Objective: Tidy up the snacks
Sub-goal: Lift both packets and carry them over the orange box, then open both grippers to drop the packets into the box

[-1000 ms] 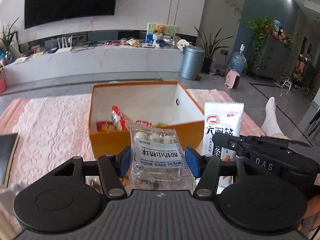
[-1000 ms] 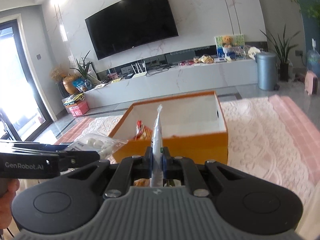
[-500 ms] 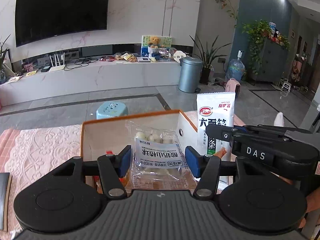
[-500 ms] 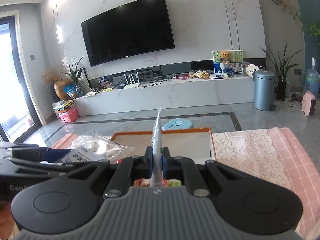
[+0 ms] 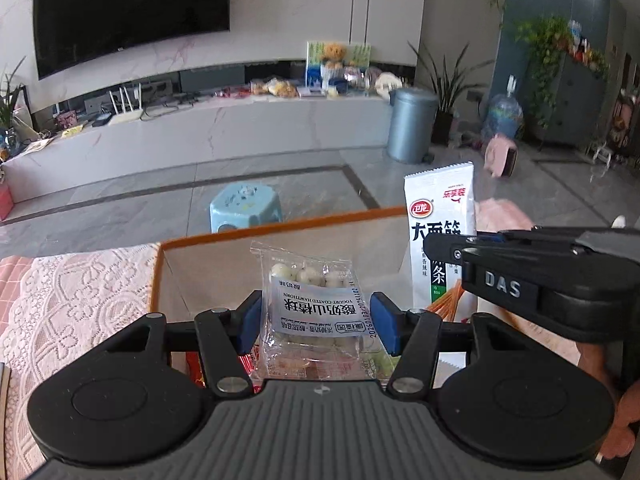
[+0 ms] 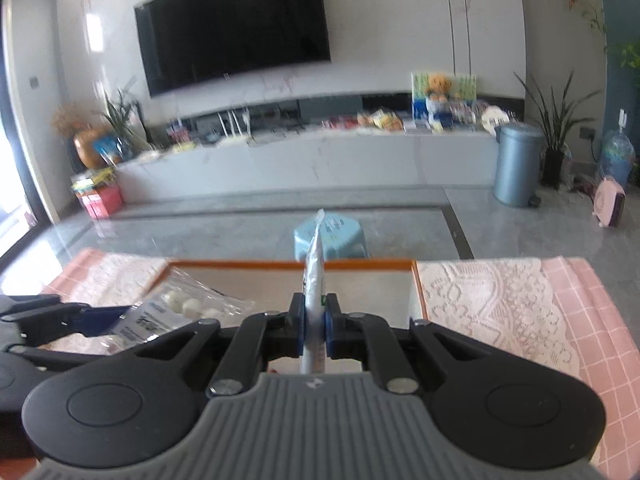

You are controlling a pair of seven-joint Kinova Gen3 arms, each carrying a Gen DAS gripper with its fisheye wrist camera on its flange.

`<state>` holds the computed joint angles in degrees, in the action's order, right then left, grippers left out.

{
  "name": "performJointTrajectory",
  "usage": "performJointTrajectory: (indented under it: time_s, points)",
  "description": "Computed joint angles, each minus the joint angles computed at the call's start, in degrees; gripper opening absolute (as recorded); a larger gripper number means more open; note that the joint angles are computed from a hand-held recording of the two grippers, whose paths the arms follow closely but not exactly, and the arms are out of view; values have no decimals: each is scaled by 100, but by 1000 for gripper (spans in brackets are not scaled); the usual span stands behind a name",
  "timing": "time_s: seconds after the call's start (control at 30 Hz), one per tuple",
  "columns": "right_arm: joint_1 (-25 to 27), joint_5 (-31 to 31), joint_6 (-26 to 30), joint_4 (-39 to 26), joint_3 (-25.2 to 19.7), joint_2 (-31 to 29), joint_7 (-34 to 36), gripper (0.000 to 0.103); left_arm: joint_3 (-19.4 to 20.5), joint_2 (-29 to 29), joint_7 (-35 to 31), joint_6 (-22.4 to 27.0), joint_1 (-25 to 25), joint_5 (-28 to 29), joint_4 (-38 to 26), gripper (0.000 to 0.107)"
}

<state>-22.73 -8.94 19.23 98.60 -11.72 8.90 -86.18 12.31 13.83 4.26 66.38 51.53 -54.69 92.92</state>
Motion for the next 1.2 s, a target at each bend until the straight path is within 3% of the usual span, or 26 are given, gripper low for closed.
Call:
performJointTrajectory:
  time_s: [0.17,0.4,0.7,0.8,1.03,1.1,1.17,1.2]
  points:
    - [-270,496,487,-447,273,538,-447,5,-40,91,-428,-375,-276,435,48,65]
    - [-275,656,1133,-956,305,1037,-557,5,-178,381,-952,-297,-207,688,-167,65]
    - [-529,1105,1567,-1194,470,1278,-803,6,-345,590,-1464,-225,-174,1022,-402,67]
    - [-592,1235,1622,-1207,486,1296,-836,6,-370,576,-1619,-244,-195,1109,-427,72]
    - [-812,1619,1682,-1231,559,1240,-956,7,-435,641,-1558,49,35,976,-601,76]
    - [-892,1763,1727,-1240,586,1190,-1002,16,-443,601,-1461,134,115,857,-597,80]
    - [-896,1820,1783,-1254,560,1134,-977,34,-415,531,-1362,202,168,790,-596,87]
    - [-901,1850,1769,-1226,552,1081,-974,36,-396,512,-1338,262,182,772,-627,88]
